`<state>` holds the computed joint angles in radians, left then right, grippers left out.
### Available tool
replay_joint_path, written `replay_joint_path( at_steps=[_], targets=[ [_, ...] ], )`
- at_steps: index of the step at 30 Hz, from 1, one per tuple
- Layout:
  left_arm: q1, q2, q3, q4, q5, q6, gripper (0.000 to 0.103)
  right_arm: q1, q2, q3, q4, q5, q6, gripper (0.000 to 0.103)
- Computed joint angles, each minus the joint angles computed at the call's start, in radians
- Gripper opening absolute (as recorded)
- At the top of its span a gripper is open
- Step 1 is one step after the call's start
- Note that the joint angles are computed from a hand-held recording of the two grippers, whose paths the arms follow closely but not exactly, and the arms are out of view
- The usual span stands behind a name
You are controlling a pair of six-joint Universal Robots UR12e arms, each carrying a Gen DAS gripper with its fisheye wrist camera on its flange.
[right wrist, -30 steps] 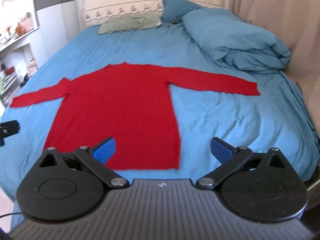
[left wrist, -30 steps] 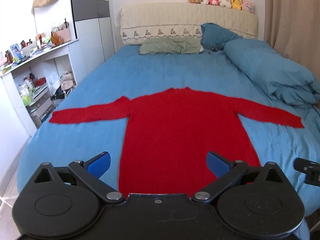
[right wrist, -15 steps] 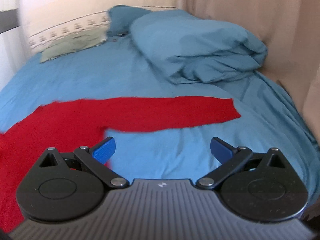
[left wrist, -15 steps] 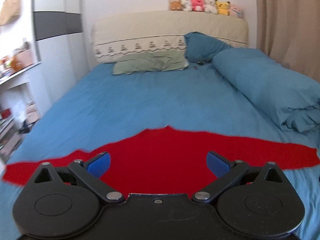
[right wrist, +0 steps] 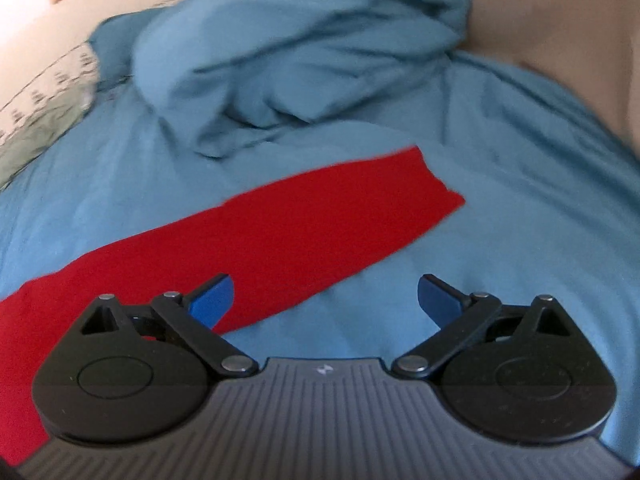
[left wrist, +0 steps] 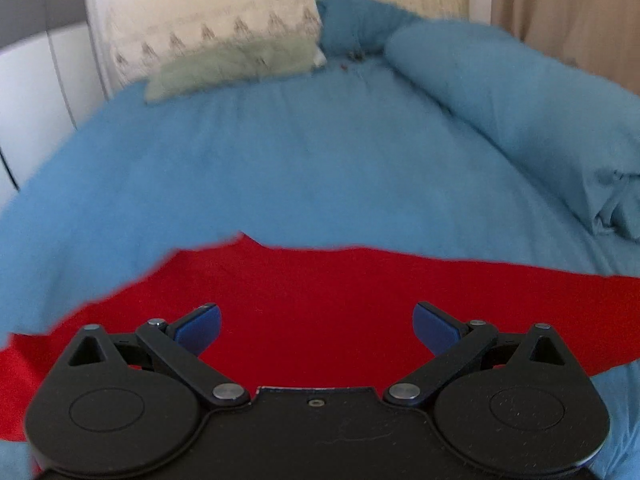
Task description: Fold small clothes
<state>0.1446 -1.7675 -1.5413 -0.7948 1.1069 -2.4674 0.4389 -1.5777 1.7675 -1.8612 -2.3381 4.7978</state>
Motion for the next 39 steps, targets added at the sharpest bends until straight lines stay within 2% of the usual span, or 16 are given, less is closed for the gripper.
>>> replay_joint_path(
  at_steps=[3,5,8,14,16,18,20,23,25,27,31,33,35,37,39],
  targets=[
    [-0.022,-0.036,0.022,-0.047,0.019,-0.026,0.103,-0.048,-0.016,0.052,-0.059,0.066,0.042,0.103],
    [-0.034,-0.054,0.028,-0.058,0.032,-0.048,0.103,-0.070,-0.021,0.078,-0.088,0.089,0.061,0.098],
    [-0.056,-0.082,0.041,-0.063,0.082,-0.066,0.103,-0.084,-0.014,0.089,-0.100,0.053,0.071,0.095],
    [-0.075,-0.129,0.064,-0.047,0.144,-0.105,0.103,-0.121,-0.005,0.091,-0.131,0.011,0.014,0.057],
    [-0.074,-0.140,0.075,-0.057,0.141,-0.115,0.103,-0.130,-0.004,0.088,-0.149,0.006,-0.011,0.035],
    [-0.074,-0.147,0.077,-0.040,0.135,-0.128,0.103,-0.133,0.004,0.072,-0.139,-0.001,-0.028,0.028],
    [-0.077,-0.154,0.088,-0.047,0.145,-0.131,0.103,-0.128,0.017,0.045,-0.121,-0.022,-0.049,0.024],
    [-0.079,-0.166,0.128,-0.118,0.148,-0.115,0.103,-0.117,0.037,0.010,-0.178,-0.050,-0.108,0.023],
    [-0.070,-0.172,0.156,-0.156,0.138,-0.123,0.103,-0.105,0.062,-0.027,-0.232,-0.073,-0.175,0.023],
    [-0.047,-0.162,0.162,-0.157,0.096,-0.134,0.103,-0.095,0.099,-0.074,-0.336,-0.083,-0.287,0.023],
    [0.007,-0.159,0.193,-0.119,0.035,-0.142,0.103,-0.070,0.210,-0.204,-0.602,-0.050,-0.591,0.023],
    [0.034,-0.161,0.206,-0.081,0.028,-0.153,0.103,-0.055,0.279,-0.291,-0.717,-0.001,-0.745,0.023],
    [0.062,-0.168,0.218,-0.042,0.033,-0.158,0.103,-0.041,0.349,-0.377,-0.809,0.086,-0.862,0.023],
    [0.087,-0.181,0.241,-0.037,0.056,-0.153,0.103,-0.024,0.420,-0.461,-0.852,0.171,-0.957,0.023],
    [0.109,-0.184,0.244,-0.040,0.107,-0.146,0.103,-0.004,0.492,-0.540,-0.854,0.255,-1.039,0.023]
  ],
)
